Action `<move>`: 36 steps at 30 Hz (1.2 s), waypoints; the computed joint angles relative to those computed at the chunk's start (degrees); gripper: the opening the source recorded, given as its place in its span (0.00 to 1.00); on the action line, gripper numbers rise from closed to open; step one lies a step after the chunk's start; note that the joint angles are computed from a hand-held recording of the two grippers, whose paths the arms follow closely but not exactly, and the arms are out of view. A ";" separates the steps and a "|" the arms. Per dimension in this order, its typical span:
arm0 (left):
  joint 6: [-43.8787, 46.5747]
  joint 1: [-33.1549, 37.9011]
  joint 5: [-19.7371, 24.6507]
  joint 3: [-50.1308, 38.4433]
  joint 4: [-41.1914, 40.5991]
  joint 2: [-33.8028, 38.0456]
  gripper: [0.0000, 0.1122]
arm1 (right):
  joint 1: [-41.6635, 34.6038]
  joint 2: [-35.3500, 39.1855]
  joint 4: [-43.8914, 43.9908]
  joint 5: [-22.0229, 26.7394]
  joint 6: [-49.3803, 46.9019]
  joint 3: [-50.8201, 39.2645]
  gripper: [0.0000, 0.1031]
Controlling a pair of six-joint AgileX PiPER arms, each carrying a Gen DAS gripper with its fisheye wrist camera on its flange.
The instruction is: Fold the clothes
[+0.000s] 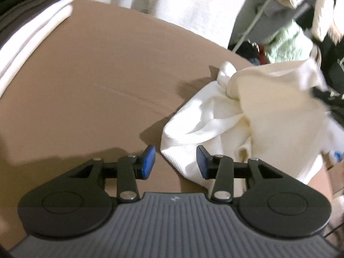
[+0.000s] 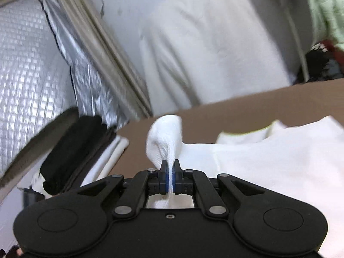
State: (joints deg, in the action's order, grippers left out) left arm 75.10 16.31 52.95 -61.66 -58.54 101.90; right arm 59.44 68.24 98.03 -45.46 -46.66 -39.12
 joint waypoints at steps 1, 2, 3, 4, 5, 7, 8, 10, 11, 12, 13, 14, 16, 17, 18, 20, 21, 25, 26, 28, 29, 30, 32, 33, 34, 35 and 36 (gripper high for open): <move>1.73 -0.61 -1.71 0.46 -0.13 0.33 0.38 | 2.06 -2.22 -0.20 -2.80 1.41 2.24 0.04; 3.17 -1.56 -3.11 0.39 -0.24 1.24 0.41 | 3.47 -4.14 -0.46 -4.74 2.84 4.20 0.04; 4.49 -2.30 -3.77 0.05 -0.42 2.46 0.48 | 3.29 -5.24 -1.39 -4.48 4.86 5.73 0.04; 5.06 -3.37 -4.54 -1.22 -0.29 4.35 0.50 | 3.43 -5.88 -2.68 -4.16 7.59 7.16 0.04; 5.53 -4.22 -5.03 -2.32 -0.50 5.71 0.49 | 3.17 -6.12 -4.17 -3.50 10.08 8.33 0.04; 7.02 -5.29 -5.42 -3.72 -1.58 7.42 0.11 | 1.00 -3.33 -8.24 -0.93 13.73 8.12 0.04; 5.86 -5.52 -5.66 -4.42 -1.50 7.22 0.03 | 0.85 -3.14 -9.94 -0.67 14.95 8.46 0.04; 1.10 -5.68 -6.24 -6.00 -0.38 5.71 0.03 | 0.53 -2.72 -13.39 -0.25 17.46 9.13 0.04; -0.57 -5.70 -6.64 -6.64 -0.28 5.06 0.03 | 0.36 -2.49 -15.16 -0.08 18.74 9.46 0.04; 0.04 -5.65 -8.09 -6.58 -1.34 3.50 0.03 | -0.23 -1.94 -16.87 0.48 19.61 9.20 0.04; 2.70 -5.78 -9.88 -6.38 -3.03 2.01 0.03 | -0.93 -0.93 -18.03 1.12 19.59 8.04 0.04; 3.07 -6.53 -11.57 -6.77 -2.97 2.07 0.03 | -0.18 -0.47 -18.45 0.28 19.54 7.57 0.04; 0.53 -8.58 -14.92 -8.07 -0.61 3.63 0.05 | 1.27 -0.29 -20.38 -1.16 20.78 7.43 0.04; -0.95 -9.58 -16.52 -8.78 0.78 4.44 0.09 | 1.57 -0.15 -21.68 -1.71 21.80 7.41 0.04; -4.17 -10.69 -18.81 -8.95 3.97 5.03 0.14 | 1.93 -0.10 -22.35 -2.31 22.21 7.23 0.04; -11.63 -12.51 -23.02 -8.66 11.58 6.34 0.19 | 2.72 0.34 -22.41 -3.84 22.64 6.70 0.04; -12.72 -12.01 -22.38 -8.24 12.06 5.80 0.19 | 3.65 0.40 -21.51 -5.07 22.28 6.17 0.04; -1.25 -3.55 -8.05 -5.04 -1.43 -0.12 0.22 | 6.32 -0.56 -21.33 -8.38 22.21 6.25 0.04; 1.42 -2.21 -4.02 -4.54 -4.01 -1.01 0.24 | 6.76 -0.59 -21.31 -8.95 22.13 6.21 0.04; 3.19 -1.74 3.20 -5.40 -5.07 -0.21 0.37 | 5.23 0.03 -22.83 -7.51 24.33 6.45 0.04; 2.63 -2.47 5.97 -6.19 -4.66 0.94 0.39 | 3.87 0.59 -23.85 -6.14 25.93 6.53 0.04; 1.44 -3.59 7.46 -6.99 -4.12 2.12 0.41 | 2.57 1.28 -24.45 -4.71 27.23 6.39 0.04; -1.27 -6.62 9.49 -8.94 -2.70 5.37 0.41 | 0.97 2.56 -25.88 -2.89 29.67 6.44 0.04; -2.56 -8.15 10.66 -10.13 -2.05 7.22 0.44 | 0.43 3.18 -26.66 -2.25 30.86 6.55 0.04; -3.84 -9.89 11.35 -11.33 -1.00 8.91 0.47 | -0.05 3.68 -27.40 -1.69 31.93 6.67 0.04; -5.17 -11.75 11.83 -12.62 0.28 10.56 0.46 | -0.38 3.89 -27.97 -1.33 32.60 6.83 0.04; -5.69 -13.59 10.61 -12.73 1.62 11.08 0.33 | -0.59 3.99 -28.40 -1.24 32.99 7.00 0.04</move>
State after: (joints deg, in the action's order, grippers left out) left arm 69.41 2.72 63.56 -74.39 -56.92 112.98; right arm 58.85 72.22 69.63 -46.70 -13.67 -32.12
